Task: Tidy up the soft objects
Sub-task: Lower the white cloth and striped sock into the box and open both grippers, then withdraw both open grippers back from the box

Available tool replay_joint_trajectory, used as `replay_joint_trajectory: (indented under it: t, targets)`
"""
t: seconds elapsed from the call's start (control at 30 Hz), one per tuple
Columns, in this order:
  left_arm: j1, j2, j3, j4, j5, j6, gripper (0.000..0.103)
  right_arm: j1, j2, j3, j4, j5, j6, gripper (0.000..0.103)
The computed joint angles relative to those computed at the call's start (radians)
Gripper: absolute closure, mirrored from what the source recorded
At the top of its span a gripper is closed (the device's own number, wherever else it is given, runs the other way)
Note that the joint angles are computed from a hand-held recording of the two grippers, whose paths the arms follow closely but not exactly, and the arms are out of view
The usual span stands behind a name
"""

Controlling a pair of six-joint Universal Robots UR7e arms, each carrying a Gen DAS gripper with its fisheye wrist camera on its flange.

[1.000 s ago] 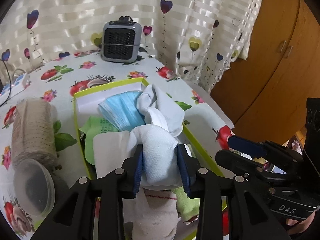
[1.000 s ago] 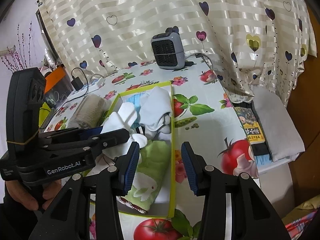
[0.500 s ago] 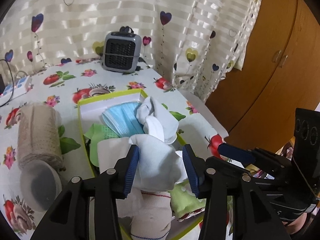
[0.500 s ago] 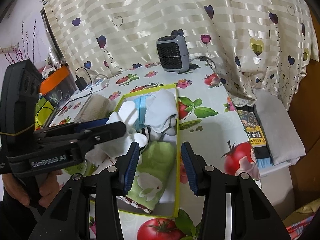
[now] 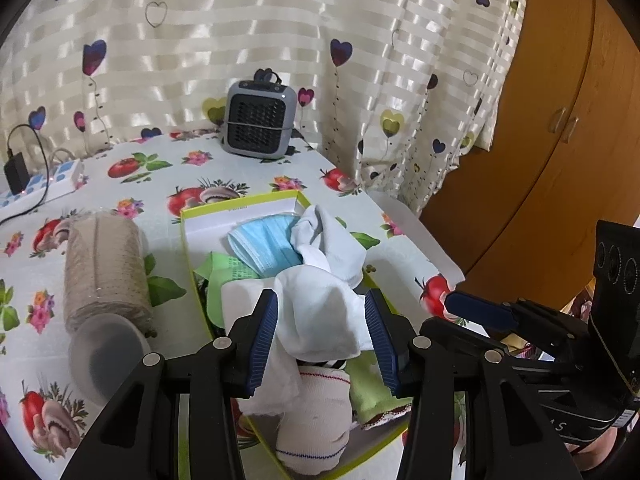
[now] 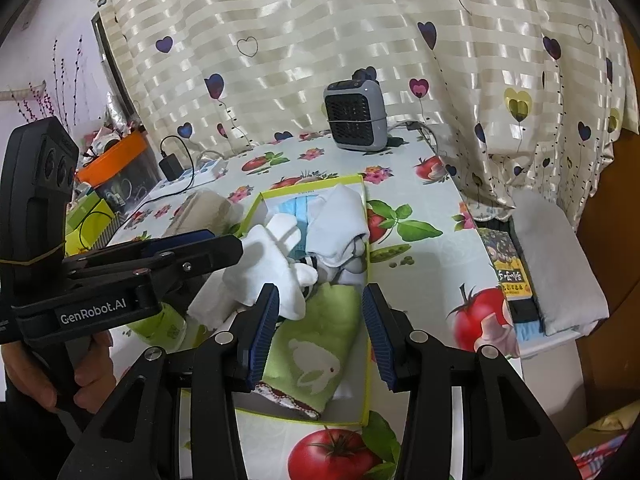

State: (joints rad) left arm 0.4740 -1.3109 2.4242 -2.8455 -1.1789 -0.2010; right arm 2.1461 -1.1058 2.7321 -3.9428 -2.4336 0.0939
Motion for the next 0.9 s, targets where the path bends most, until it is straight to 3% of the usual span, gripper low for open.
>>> replay_joint_trajectory:
  t: [0.47,0.9]
  targets:
    - [-0.081,-0.157,0.077,0.101,0.07,-0.082,0.059,0.12,0.031,-0.024,0.082,-0.039,0.067,0.058]
    - [-0.142,-0.301,0.133,0.239,0.101,-0.161,0.059,0.212,0.052,-0.034,0.167,-0.073,0.179,0.058]
